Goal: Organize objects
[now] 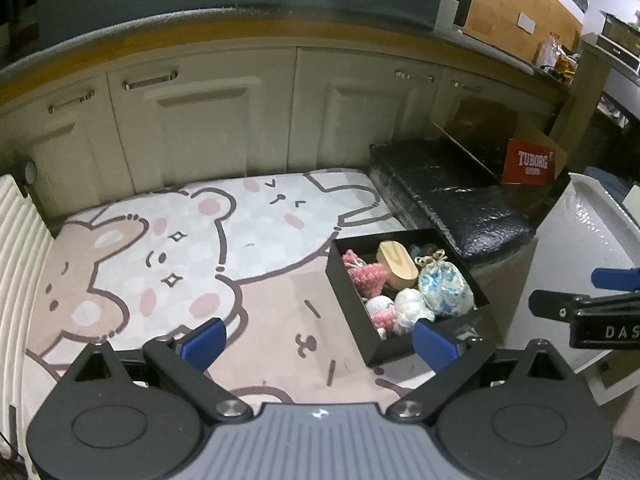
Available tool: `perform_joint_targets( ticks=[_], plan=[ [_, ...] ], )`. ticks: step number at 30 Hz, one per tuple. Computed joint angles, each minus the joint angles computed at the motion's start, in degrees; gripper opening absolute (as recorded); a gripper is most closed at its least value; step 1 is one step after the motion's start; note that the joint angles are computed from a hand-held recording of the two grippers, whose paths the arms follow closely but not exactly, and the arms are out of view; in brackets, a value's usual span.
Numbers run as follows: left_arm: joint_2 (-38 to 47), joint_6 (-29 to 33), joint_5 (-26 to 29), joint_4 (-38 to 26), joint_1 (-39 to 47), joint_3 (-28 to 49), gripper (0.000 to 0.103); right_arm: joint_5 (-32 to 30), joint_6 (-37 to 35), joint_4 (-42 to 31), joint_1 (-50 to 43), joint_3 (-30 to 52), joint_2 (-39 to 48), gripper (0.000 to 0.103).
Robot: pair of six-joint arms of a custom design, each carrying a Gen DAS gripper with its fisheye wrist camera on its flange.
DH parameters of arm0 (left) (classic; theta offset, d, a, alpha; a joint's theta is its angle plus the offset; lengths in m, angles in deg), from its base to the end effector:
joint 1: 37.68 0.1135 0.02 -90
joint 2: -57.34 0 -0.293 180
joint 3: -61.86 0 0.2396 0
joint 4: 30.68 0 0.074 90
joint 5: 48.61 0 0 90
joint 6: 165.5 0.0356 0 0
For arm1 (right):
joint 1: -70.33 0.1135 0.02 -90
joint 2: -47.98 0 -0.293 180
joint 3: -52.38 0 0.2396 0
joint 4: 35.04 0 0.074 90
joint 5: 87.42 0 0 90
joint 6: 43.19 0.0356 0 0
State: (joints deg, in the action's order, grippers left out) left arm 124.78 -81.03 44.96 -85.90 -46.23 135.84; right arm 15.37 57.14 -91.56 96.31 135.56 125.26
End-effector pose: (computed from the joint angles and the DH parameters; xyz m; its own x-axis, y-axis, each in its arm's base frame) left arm 0.2152 -0.0346 0.3291 -0.7574 0.0166 -0.6527 0.1166 0.9871 -0.1102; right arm 0.2397 0.1080 0.3399 -0.7375 -0.1649 -0.6549 -0.1715 0.9837 -0.0546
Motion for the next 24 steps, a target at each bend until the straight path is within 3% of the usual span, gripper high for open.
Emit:
perform_joint_targets(
  ticks=[7,24],
  plan=[
    [-1.1,-1.8,1.8,-0.9,2.1,-1.0,0.099,2.3,2.8,-0.7,2.4,-2.1,-2.2,0.100],
    [0.4,0.3,-2.3,-2.1,1.3,-0.5,0.100,4.4,6.8,-0.6,4.2,-3.2,-3.1,0.101]
  ],
)
